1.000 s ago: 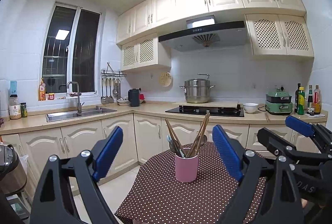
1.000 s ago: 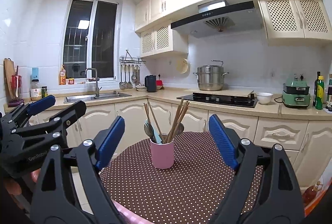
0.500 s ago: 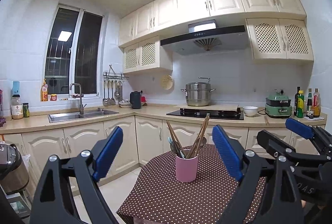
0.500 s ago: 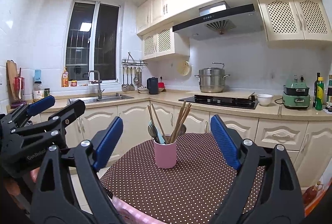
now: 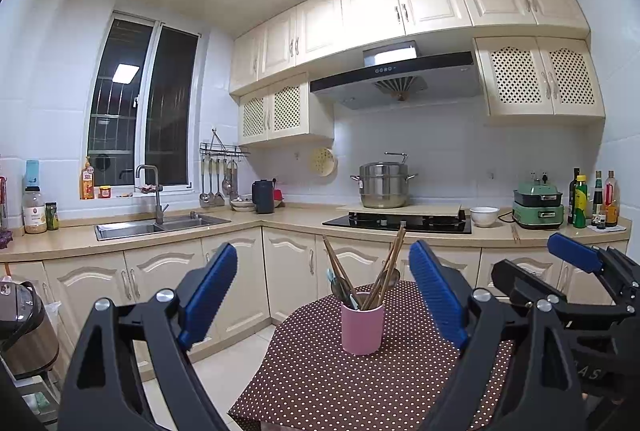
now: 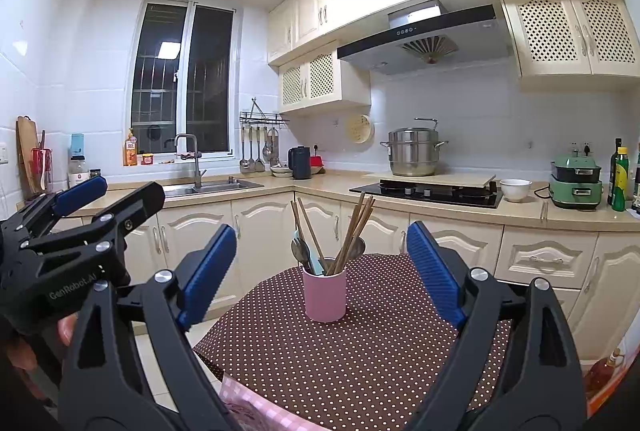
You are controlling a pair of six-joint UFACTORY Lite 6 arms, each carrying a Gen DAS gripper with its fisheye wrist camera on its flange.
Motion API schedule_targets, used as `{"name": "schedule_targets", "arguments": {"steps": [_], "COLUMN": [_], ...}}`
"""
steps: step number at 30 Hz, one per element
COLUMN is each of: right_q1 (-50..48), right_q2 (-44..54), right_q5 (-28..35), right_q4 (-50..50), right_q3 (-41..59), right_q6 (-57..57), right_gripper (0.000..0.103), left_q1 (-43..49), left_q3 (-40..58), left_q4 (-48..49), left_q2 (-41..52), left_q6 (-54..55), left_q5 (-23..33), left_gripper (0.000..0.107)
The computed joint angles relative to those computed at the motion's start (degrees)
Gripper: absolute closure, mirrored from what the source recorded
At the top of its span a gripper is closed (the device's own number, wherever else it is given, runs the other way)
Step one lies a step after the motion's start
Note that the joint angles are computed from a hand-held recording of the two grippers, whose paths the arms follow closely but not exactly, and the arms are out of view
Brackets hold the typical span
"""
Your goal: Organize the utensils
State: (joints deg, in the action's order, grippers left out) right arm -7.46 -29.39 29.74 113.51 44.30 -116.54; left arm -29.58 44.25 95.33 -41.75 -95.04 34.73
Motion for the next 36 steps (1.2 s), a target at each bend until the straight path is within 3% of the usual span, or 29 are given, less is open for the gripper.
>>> {"name": "schedule_targets", "arguments": {"steps": [17,36], "right_q1": [2.9,6.8], "right_q2": [12.3,23.5], "right_q5": [-1.8,-5.9], "right_q4": [4.1,6.8], "right_q3": [8.6,17.5], "right_q6": [-3.7,-6.1], "right_gripper": [0.016,0.016], "left_q1": [12.2,18.7], "left_q3": [8.9,15.5], "left_q4": [8.7,24.4], "left_q2": [13.7,26.3], "left_q6": [-9.8,-26.8], "left_q5": [-12.2,-16.7], "left_gripper": [0.021,0.021]}}
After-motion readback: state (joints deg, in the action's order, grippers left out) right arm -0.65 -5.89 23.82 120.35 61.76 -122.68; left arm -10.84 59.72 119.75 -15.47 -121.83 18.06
